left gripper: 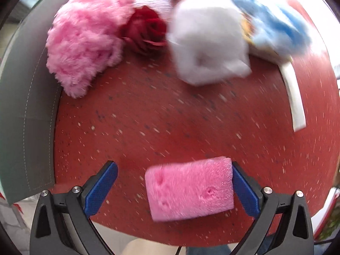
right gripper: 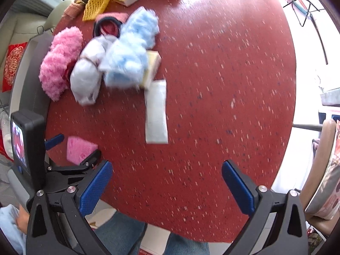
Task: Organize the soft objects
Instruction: 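Move the left gripper to the pink foam block while the right gripper approaches the blue fluffy bundle, then close the left gripper on the pink foam block while the right gripper grips the blue bundle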
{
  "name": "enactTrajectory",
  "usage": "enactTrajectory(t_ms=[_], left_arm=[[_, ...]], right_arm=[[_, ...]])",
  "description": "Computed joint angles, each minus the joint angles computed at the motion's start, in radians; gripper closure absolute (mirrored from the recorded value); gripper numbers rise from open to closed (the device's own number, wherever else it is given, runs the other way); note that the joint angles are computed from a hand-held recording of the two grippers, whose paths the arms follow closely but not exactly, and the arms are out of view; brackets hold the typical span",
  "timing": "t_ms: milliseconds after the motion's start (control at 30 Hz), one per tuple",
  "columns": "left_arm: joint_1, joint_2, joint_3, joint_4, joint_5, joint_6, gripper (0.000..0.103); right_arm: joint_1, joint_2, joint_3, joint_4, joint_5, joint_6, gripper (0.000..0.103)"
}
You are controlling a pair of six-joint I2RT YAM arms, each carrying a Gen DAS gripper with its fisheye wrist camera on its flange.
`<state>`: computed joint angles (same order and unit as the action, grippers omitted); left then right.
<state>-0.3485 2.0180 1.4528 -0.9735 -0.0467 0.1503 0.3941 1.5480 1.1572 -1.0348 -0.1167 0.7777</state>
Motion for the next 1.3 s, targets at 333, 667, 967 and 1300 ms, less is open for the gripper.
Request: enactTrajectory(t_ms=[333,667,967,1300], left_arm=[[0.06,0.05,0.058,-0.026,0.044,-0.018,0.0],[0.109,0.081,0.061,-0.061,0.036,-0.055,0.0],[0.124,0.033,0.002,-0.064,0.048,-0.028,0.023],[0.111,-0.07,-0.056,-0.066,0.037,0.079,0.031]], right_arm=[[-0.106,0.32,0.36,0.015,0.045,-0.112,0.0],[-0.113,0.564,0.588,-0.059,0.072,-0.196,0.03],[-0.139,0.469,0.512,-0.051,0.041,-0.184,0.074],[-0.15,0.205,0.284,-0.042,-0.009,-0.145,0.074]])
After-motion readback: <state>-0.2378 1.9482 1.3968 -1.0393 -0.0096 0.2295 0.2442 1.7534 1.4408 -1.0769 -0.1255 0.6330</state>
